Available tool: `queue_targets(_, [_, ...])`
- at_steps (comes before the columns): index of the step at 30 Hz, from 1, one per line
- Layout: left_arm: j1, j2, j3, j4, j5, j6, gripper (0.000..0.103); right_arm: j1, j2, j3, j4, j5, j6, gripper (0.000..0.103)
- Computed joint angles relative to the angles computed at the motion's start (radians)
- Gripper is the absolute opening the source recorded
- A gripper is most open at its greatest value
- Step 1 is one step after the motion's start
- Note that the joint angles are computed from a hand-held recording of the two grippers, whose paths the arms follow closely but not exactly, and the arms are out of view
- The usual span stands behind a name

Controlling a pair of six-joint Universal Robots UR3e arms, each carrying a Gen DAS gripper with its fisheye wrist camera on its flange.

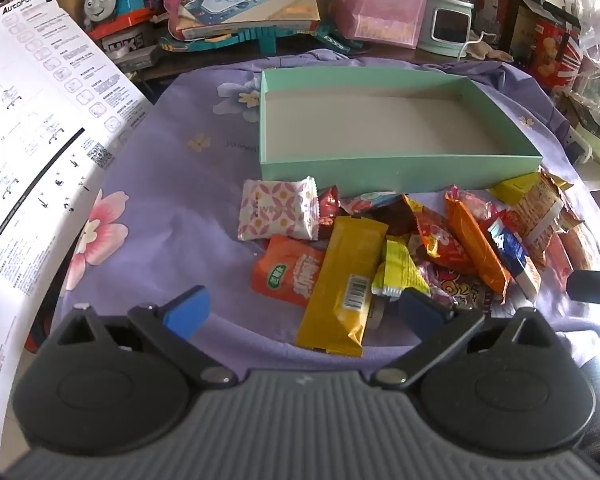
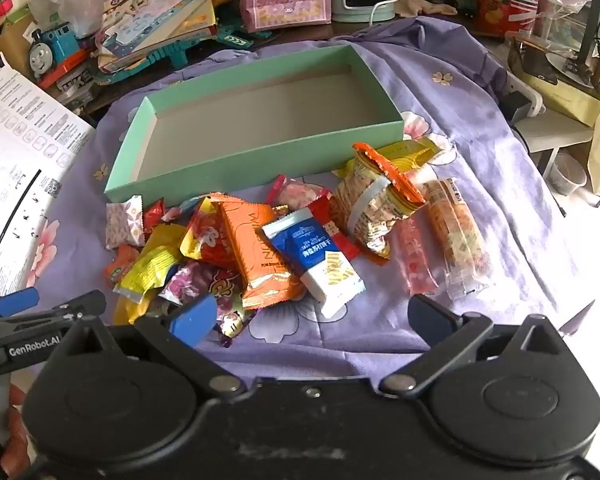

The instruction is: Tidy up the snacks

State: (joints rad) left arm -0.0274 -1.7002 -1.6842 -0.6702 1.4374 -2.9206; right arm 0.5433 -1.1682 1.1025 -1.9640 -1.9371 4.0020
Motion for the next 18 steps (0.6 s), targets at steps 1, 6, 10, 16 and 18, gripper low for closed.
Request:
queue_targets(1, [0.000,0.000,0.000,-0.002,-0.001,0.000,0.103,0.001,0.001,-0.001,0.000,0.000,0.001,0.103])
queue_targets(6, [0.001,0.002,-0.001,-0.002,-0.002,0.000,0.103,0.003,0.004,-0.003,-0.001,0.003,0.003,0.103])
queue_targets(10, [0.002,0.000,0.004,-0.013,0.004,-0.002,0.103,0.001,0.004,-0.001,-0.004,0.009,-0.003,0.103])
queue_targets(16, [0.001,-0.006,0.014,-0.027,0.006,-0.003,0.103,-0.008,0.003,-0.002,-0.003,0.025,-0.015,0.103])
queue_targets(18, [0.000,-0.007,0.017,-0.030,0.007,-0.002,0.103,-0.011,0.004,-0.005,-0.001,0.029,-0.019,0.103])
